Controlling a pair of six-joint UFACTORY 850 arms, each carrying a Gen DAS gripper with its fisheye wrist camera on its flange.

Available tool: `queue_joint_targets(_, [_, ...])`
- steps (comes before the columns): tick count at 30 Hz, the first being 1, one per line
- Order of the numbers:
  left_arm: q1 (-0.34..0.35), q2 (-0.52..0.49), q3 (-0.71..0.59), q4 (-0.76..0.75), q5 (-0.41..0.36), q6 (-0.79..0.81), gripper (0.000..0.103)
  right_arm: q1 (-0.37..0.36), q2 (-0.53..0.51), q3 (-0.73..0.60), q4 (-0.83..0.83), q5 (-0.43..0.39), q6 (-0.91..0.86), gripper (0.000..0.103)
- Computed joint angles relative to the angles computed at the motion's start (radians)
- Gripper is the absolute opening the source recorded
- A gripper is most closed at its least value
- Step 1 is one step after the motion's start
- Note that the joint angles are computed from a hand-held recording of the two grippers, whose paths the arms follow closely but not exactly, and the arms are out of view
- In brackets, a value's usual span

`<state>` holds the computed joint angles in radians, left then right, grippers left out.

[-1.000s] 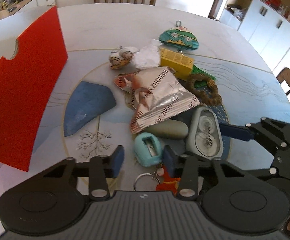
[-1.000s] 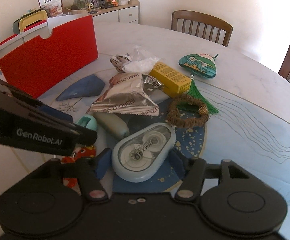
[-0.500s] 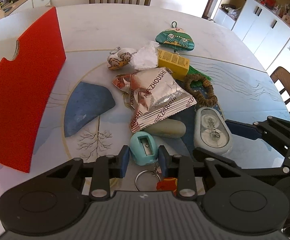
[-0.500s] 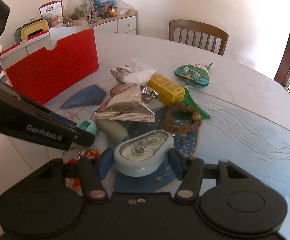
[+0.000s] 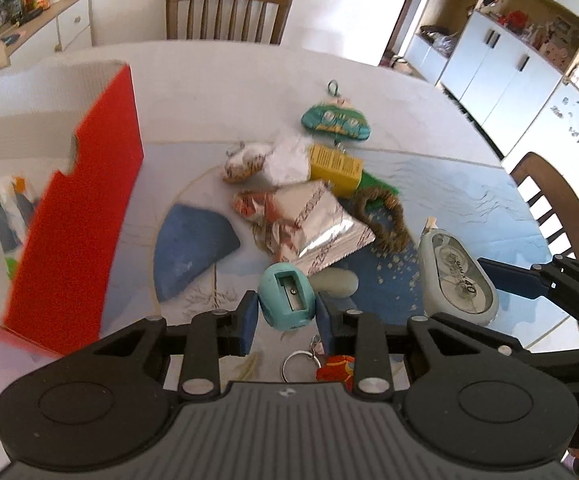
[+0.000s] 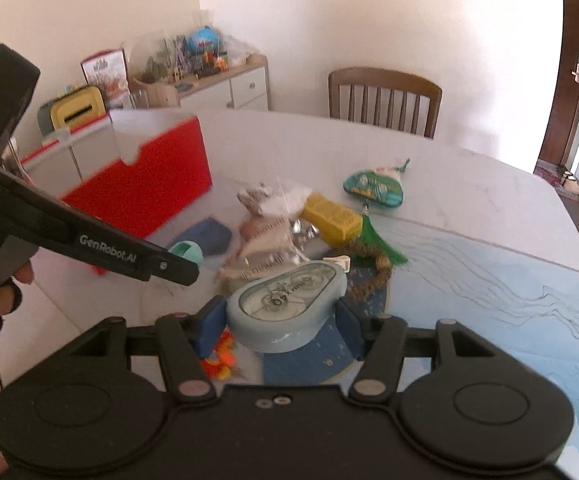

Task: Organize objects
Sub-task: 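Carry the sharpener and tape dispenser into the box and release both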

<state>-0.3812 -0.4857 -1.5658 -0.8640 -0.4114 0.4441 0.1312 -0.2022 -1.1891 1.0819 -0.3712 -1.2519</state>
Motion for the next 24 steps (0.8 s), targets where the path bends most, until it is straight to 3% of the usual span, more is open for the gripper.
queue_joint_targets(12, [0.120,0.074,0.040,-0.181,-0.069,0.246,0.030,0.077,0.012,-0.080,0.022,-0.010,0.040,0.058])
queue_joint_targets(24, [0.264,0.089,0.051,-0.196,-0.110,0.360,0.030,0.200,-0.083,-0.238,-0.067,-0.001,0.171,0.058])
